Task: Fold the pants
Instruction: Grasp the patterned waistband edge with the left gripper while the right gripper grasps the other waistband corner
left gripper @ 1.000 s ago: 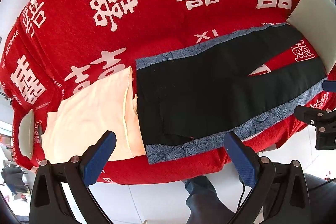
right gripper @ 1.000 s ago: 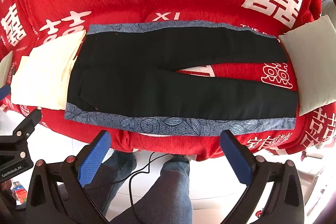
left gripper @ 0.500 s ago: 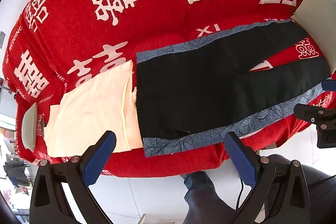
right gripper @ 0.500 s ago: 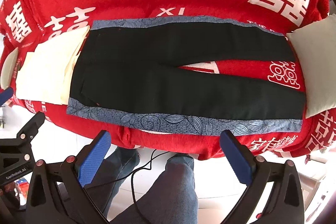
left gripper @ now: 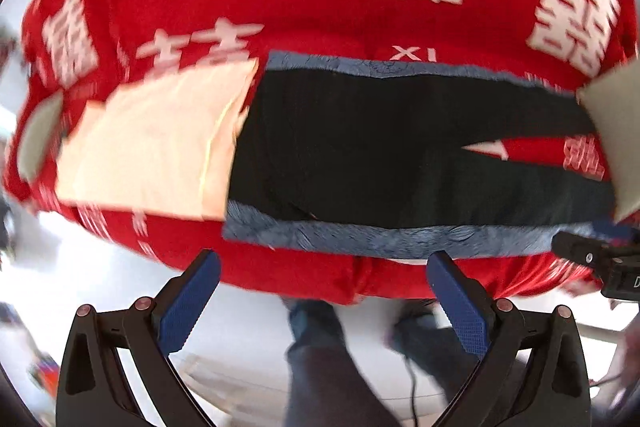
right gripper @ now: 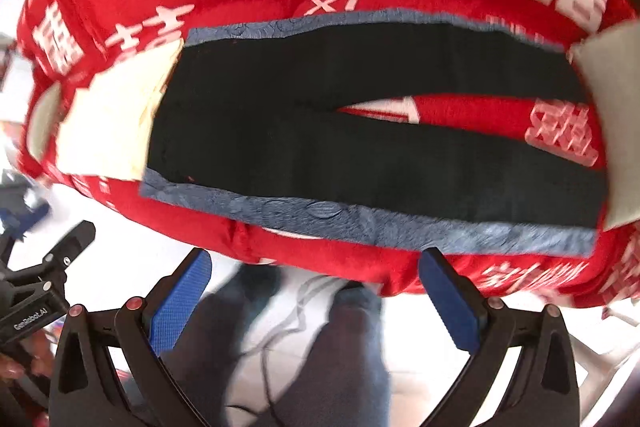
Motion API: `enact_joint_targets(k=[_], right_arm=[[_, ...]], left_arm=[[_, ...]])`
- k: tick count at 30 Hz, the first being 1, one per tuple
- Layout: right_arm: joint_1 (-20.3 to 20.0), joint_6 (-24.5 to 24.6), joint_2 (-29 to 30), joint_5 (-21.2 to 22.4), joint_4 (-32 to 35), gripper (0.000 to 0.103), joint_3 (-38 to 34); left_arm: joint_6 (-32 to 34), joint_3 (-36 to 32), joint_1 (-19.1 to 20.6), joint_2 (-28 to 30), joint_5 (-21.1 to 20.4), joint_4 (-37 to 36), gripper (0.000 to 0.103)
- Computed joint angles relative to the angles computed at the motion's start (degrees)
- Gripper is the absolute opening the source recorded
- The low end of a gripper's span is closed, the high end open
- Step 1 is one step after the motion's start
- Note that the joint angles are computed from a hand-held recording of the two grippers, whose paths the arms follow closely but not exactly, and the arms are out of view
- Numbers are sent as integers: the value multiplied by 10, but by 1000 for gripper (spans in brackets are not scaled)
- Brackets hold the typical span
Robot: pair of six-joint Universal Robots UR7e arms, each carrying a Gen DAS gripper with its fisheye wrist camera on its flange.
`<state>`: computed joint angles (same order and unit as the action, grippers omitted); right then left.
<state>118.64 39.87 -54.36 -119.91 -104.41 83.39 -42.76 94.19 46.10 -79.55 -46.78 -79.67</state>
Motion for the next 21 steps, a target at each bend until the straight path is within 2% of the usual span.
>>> enact_joint_targets(k=[3,6,11,15,17,19,21], right_arm=[[-29,28,-39,78,-94,103,67],[-51,53,-61,135,-175,103,129],[-77,80,-55,188,-314,103,215],[-116,95,-7,265,-506,103,294],[-133,93,29,285,-597,101,317],[-146,82,58,294,-661,99,328],[-159,70,87,307,-719,98,336]], left_arm=[[-36,10,15,-12,-7,-5,103],[-42,20,46,-18,-22,-21,103],[-16,67,125,-37,-83,-133,103],[31,116,182,-37,-108,-235,103],[58,137,209,-33,-127,-288,102],[87,152,233,-25,-145,-334,95],[108,161,255,-16,-160,-370,95]])
